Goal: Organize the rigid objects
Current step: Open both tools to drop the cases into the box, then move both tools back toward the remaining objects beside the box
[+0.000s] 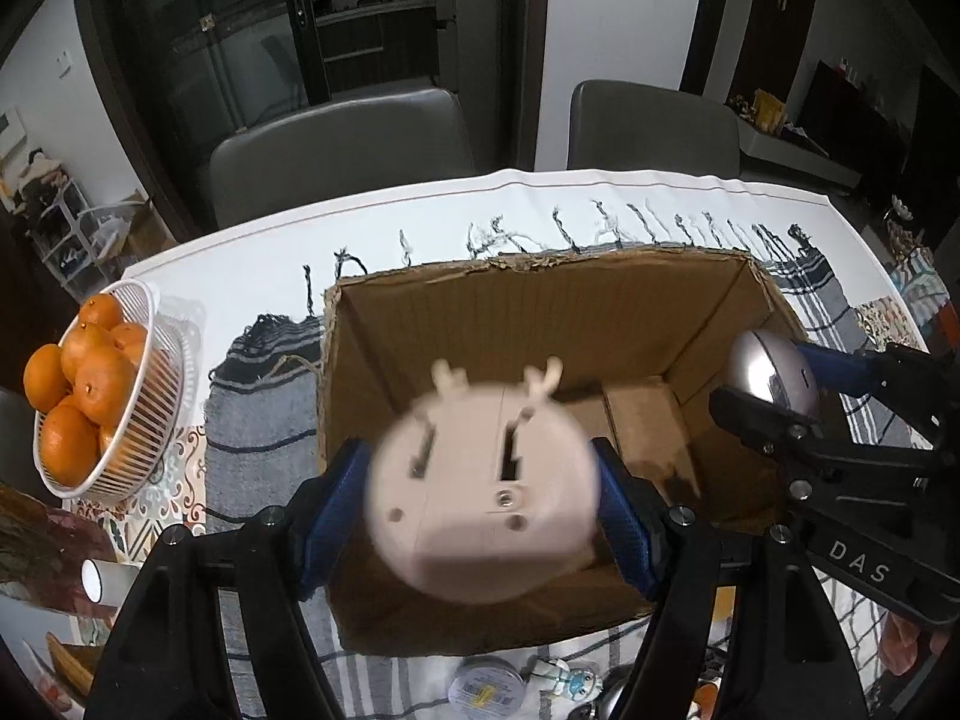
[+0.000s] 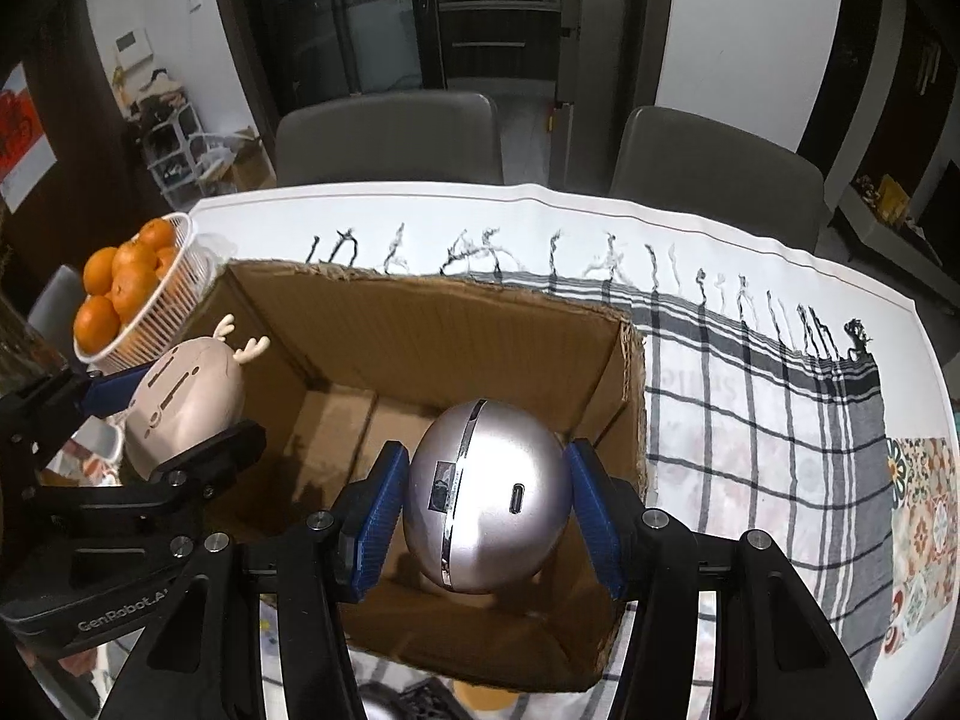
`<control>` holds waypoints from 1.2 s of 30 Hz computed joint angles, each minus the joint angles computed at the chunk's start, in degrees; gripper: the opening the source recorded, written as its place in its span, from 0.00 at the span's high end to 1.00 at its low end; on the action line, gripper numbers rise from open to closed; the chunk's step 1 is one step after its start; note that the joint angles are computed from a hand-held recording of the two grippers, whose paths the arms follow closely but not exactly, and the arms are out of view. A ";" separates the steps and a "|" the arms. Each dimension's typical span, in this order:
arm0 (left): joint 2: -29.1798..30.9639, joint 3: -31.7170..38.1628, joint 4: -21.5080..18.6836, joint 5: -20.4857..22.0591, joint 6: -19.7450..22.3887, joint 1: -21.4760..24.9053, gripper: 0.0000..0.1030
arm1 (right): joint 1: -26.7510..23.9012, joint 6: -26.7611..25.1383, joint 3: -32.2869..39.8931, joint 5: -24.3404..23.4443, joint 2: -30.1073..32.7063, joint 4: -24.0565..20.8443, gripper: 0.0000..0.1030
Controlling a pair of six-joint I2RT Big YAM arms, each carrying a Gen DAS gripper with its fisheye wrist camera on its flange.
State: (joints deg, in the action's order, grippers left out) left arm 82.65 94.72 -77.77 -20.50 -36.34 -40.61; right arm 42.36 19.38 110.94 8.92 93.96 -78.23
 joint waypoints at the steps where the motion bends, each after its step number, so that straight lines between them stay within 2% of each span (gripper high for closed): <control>1: -0.01 0.04 -0.01 -0.59 0.12 -0.18 0.30 | -0.03 -0.12 -0.14 -0.14 0.02 0.02 0.46; 7: -0.61 -0.17 -0.66 -3.99 -0.02 -1.44 0.29 | -0.20 -0.02 -2.22 -1.43 -1.11 1.53 0.45; 16: -3.83 -1.91 -0.63 -10.00 -3.81 -4.80 0.29 | 1.84 0.54 -4.78 4.72 -4.95 4.17 0.45; 23: -6.64 -2.78 -2.05 -14.18 -6.27 -7.95 0.28 | 4.92 0.29 -6.22 12.36 -8.35 5.76 0.43; 32: -9.68 -5.27 -6.56 -21.05 -12.12 -13.33 0.24 | 8.67 1.32 -7.08 18.22 -10.97 3.75 0.42; 36: -10.90 -6.92 -7.73 -21.59 -14.78 -15.27 0.22 | 10.55 2.58 -8.58 20.83 -12.48 2.23 0.40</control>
